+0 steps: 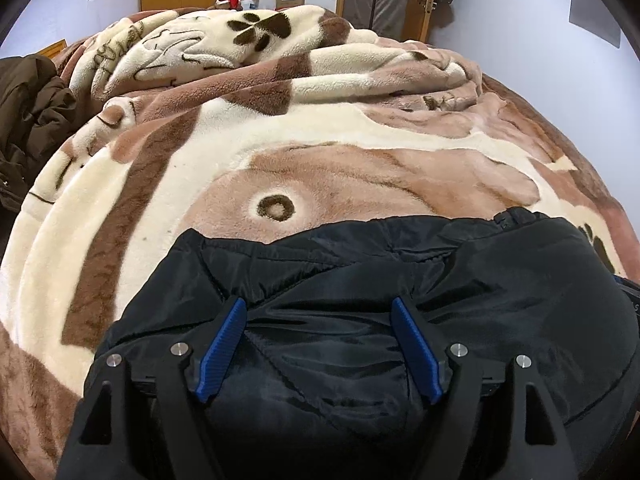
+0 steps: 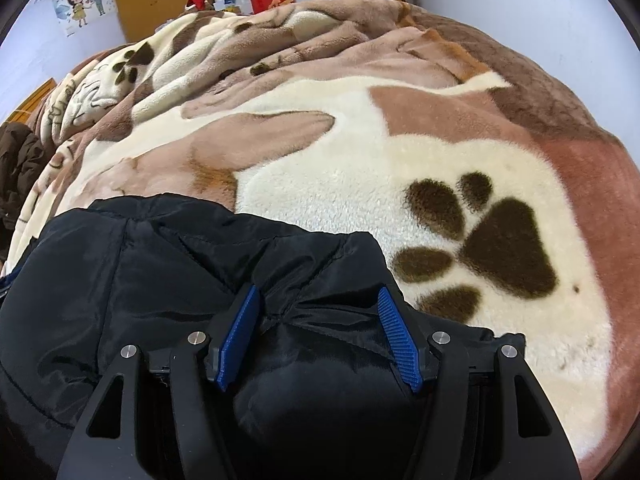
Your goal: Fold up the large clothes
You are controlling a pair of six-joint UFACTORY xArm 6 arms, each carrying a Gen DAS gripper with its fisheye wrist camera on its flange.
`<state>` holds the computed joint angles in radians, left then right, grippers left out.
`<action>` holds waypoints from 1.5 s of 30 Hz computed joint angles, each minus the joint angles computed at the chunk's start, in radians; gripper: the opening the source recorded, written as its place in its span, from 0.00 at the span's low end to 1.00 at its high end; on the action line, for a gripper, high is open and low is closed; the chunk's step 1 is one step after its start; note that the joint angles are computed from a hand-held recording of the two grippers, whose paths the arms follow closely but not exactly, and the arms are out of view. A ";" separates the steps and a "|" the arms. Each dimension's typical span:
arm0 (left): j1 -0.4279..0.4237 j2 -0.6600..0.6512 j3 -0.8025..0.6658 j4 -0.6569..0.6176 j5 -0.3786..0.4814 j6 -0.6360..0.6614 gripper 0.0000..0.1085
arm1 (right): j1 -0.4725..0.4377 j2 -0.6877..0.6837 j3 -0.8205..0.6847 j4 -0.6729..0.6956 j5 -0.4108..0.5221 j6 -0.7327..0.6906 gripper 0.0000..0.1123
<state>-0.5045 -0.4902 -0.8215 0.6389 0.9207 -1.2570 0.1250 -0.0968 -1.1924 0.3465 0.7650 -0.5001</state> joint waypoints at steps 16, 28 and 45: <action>-0.116 0.118 -0.247 -0.042 0.089 0.085 0.69 | 0.104 -0.149 0.004 0.018 0.115 -0.023 0.55; -0.060 0.195 -0.206 -0.096 -0.015 0.100 0.70 | 0.107 -0.075 0.065 0.051 -0.013 -0.053 0.55; -0.064 0.174 -0.187 -0.083 -0.027 0.084 0.70 | 0.100 -0.074 0.053 0.071 0.003 -0.057 0.55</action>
